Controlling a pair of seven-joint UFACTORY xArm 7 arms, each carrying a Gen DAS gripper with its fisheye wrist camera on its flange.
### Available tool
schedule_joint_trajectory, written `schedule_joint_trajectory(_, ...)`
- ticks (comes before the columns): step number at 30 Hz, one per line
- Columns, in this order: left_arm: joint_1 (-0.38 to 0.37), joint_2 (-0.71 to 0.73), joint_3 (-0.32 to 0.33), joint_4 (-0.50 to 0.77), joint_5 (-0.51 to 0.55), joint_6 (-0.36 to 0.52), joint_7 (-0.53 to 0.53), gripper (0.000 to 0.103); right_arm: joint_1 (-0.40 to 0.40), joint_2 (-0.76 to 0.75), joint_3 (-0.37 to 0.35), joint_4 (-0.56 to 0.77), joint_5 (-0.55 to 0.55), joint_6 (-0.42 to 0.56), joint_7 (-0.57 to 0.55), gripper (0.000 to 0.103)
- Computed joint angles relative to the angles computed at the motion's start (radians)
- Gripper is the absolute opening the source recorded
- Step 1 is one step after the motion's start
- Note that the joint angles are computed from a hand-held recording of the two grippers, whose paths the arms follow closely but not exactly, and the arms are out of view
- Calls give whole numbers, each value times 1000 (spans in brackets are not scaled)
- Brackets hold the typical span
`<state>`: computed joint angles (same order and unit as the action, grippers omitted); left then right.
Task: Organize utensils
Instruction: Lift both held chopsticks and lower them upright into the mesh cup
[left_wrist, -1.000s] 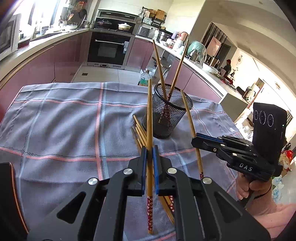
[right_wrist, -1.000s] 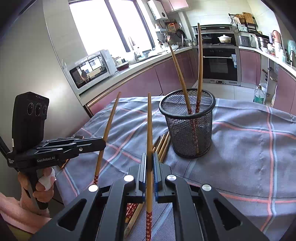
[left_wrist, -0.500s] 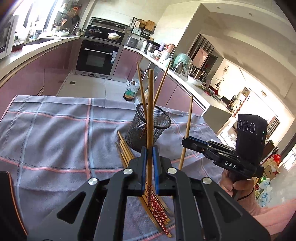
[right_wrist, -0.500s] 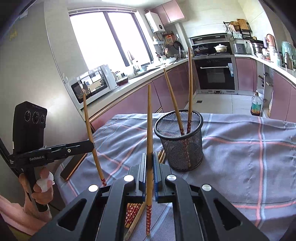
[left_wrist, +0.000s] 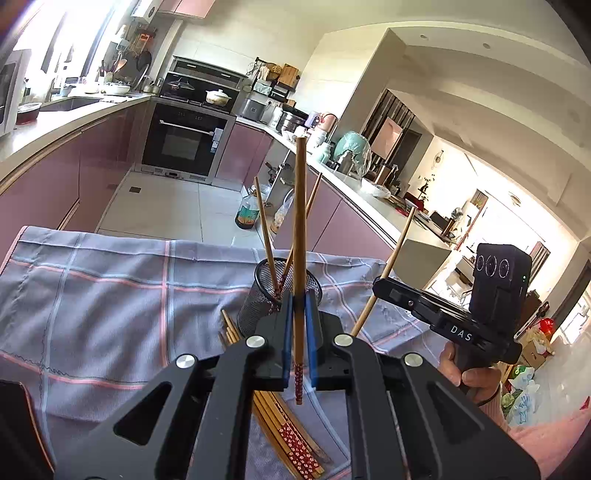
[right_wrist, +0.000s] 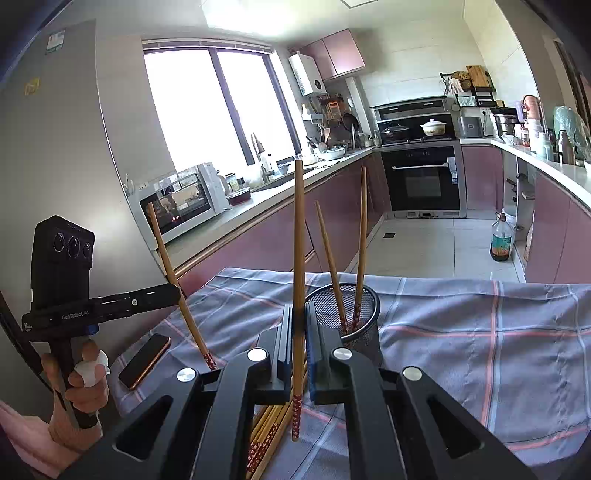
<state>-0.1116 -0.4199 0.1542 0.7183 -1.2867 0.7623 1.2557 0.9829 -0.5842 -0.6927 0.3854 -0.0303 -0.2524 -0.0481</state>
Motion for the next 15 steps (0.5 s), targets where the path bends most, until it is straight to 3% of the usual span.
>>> schedule_joint_trajectory(15, -20, 91, -41, 140, -83, -40, 26, 7, -34, 54, 22, 98, -35, -23, 26, 5)
